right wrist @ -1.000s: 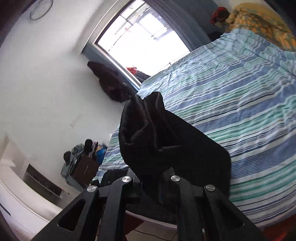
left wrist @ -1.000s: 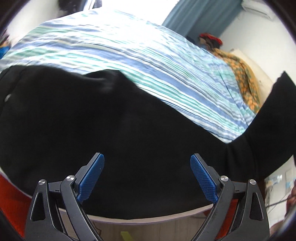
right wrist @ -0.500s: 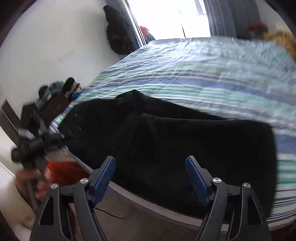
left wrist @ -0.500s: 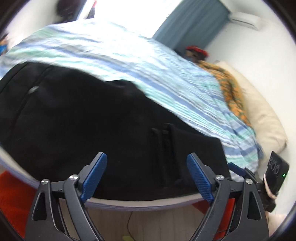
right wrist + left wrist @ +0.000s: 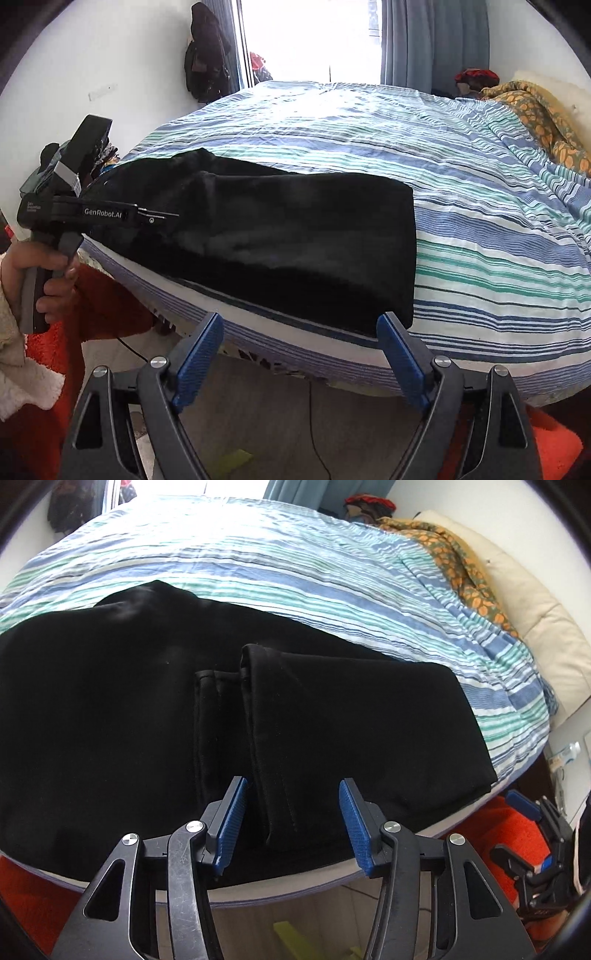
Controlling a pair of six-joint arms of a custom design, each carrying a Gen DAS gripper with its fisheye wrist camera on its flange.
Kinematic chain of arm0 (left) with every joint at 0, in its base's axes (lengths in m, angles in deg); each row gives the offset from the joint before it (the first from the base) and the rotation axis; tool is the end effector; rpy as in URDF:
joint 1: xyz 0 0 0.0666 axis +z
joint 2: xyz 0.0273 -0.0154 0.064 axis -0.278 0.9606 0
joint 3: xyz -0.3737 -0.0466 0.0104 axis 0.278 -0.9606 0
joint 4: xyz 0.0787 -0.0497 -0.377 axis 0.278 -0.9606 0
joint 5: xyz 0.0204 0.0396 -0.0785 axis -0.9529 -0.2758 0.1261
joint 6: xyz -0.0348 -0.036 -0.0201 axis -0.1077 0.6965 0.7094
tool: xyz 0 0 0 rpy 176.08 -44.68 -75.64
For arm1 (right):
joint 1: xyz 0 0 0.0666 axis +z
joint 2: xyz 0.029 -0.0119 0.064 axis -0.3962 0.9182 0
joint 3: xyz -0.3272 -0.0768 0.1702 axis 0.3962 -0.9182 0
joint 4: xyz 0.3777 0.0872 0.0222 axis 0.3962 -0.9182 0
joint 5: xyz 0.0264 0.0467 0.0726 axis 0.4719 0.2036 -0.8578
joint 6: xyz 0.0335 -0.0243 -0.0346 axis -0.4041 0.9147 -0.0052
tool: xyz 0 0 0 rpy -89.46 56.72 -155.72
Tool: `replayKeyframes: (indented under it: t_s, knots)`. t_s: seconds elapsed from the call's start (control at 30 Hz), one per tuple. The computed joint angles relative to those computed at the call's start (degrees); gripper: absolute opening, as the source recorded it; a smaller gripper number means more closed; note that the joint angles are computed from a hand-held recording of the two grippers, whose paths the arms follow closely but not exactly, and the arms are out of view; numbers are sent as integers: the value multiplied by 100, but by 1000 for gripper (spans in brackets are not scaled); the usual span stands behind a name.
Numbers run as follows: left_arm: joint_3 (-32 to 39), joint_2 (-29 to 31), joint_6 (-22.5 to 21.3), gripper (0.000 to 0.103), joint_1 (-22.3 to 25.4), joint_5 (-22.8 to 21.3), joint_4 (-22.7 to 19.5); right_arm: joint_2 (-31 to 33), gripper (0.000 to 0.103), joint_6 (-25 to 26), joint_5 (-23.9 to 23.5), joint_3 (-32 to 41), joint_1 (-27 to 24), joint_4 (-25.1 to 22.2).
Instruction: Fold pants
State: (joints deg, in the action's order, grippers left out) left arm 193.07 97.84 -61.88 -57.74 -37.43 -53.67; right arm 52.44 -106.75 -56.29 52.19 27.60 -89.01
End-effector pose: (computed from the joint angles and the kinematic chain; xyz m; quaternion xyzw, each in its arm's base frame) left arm 0.3813 -0.3450 0.5030 0.1817 0.9365 -0.2037 0.2203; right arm 0.2618 0.2909 0.4287 0.0101 0.9254 0.0025 0.3789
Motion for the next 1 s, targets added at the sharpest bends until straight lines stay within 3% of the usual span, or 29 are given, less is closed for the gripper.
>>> replayKeyframes:
  t_s: [0.03,0.07,0.13,0.33,0.5,0.6,0.7,0.73,0.77,0.83,0.97,1.0]
  knots:
    - [-169,-133,32,35,-23,-13,41,-30,85,12,34,-17,-12,38]
    - [-233,-174,34,13,-31,-32,47,-2,85,-9,105,42,1,24]
    - [-384,-325,-43,11,29,54,124,45,85,-97,268,107,61,-38]
    - [-479,-598,-220,10,214,-228,16,12,85,-238,526,152,156,-100]
    - [-602,-544,-272,12,201,-290,-82,133,85,-157,371,240,78,-79]
    - [-638,-575,-381,22,160,-364,12,147,85,-15,390,305,-69,111]
    - [-770,-714,-292,53,222,-252,223,165,85,156,282,412,-342,443]
    - [-811,-778,-258,66,218,-368,322,189,85,224,224,442,-425,553]
    - [-819,-806,-235,73,202,-492,397,231,85,303,132,474,-517,644]
    - [-859,-866,-168,76,217,-588,471,371,85,412,-61,534,-675,690]
    - [-930,-852,-21,77,312,-518,383,762,84,254,-1065,555,-1080,315]
    - [-920,-847,2,77,330,-503,368,759,83,222,-1018,529,-1078,291]
